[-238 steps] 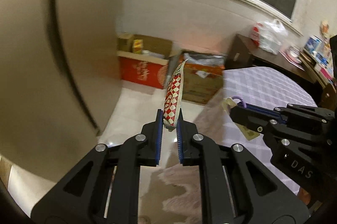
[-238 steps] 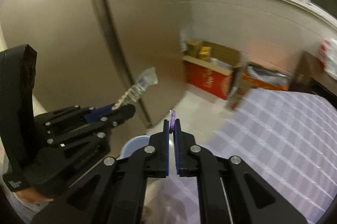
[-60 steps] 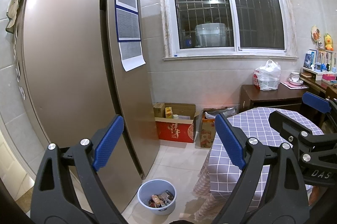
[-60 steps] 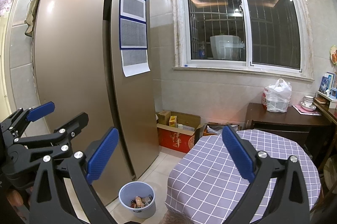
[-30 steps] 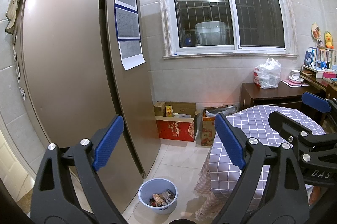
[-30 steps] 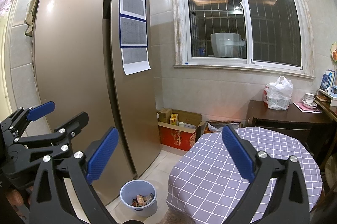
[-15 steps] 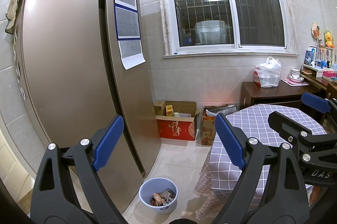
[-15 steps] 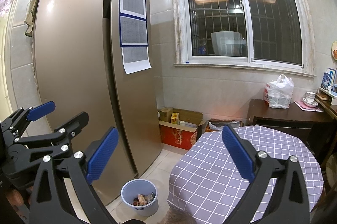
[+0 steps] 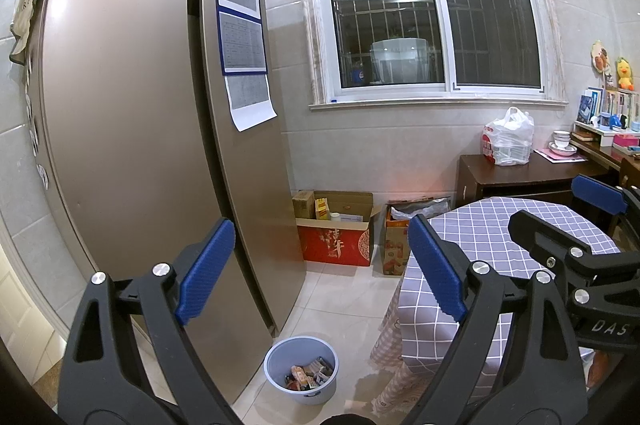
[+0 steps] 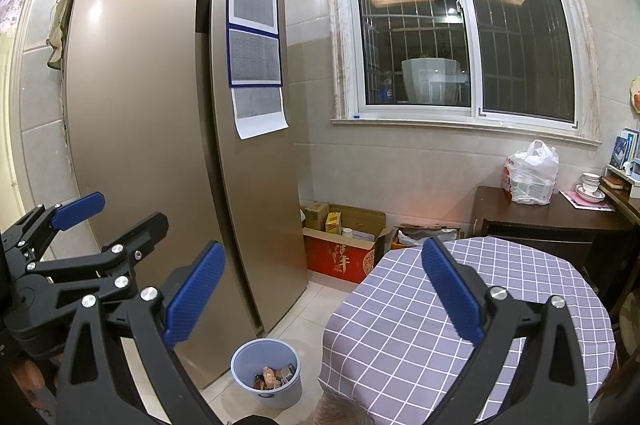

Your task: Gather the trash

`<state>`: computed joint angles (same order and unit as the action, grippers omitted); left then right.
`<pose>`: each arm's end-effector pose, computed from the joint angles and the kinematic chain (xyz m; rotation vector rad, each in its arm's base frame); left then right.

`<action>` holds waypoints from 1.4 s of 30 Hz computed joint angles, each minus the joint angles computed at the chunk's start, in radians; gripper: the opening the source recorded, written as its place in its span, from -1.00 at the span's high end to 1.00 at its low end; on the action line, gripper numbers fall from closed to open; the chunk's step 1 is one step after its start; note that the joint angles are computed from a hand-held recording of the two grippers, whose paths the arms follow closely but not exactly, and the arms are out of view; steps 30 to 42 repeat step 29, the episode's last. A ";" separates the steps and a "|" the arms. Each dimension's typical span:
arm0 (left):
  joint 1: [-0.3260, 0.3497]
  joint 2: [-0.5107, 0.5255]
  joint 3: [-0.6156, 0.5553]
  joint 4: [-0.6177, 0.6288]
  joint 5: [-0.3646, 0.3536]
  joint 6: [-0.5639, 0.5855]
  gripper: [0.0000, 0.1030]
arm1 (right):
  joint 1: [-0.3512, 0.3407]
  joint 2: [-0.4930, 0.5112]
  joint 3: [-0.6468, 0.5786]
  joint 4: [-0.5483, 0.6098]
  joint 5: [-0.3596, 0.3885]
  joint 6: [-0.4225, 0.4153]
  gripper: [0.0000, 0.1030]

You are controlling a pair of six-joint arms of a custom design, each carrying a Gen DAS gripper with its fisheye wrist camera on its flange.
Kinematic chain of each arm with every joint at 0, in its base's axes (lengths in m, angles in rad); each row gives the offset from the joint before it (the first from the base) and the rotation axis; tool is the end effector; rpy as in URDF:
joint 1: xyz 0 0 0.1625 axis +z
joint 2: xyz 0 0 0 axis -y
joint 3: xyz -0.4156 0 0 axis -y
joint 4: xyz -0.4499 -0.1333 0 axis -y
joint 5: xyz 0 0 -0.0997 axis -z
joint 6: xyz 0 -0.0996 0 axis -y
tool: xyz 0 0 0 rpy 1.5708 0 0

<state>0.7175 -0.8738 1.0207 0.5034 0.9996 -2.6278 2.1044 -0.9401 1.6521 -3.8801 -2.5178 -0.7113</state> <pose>-0.4181 -0.6132 0.2852 1.2622 2.1105 -1.3098 0.3713 -0.5254 0.3054 0.2474 -1.7800 1.5544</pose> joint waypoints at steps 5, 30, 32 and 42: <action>0.001 0.001 -0.003 0.002 0.001 0.001 -0.69 | 0.000 0.001 -0.001 0.002 -0.001 0.002 -0.88; 0.033 0.009 -0.017 0.039 -0.001 0.015 -0.69 | -0.009 -0.003 0.003 0.039 0.006 0.040 -0.88; 0.033 0.009 -0.017 0.039 -0.001 0.015 -0.69 | -0.009 -0.003 0.003 0.039 0.006 0.040 -0.88; 0.033 0.009 -0.017 0.039 -0.001 0.015 -0.69 | -0.009 -0.003 0.003 0.039 0.006 0.040 -0.88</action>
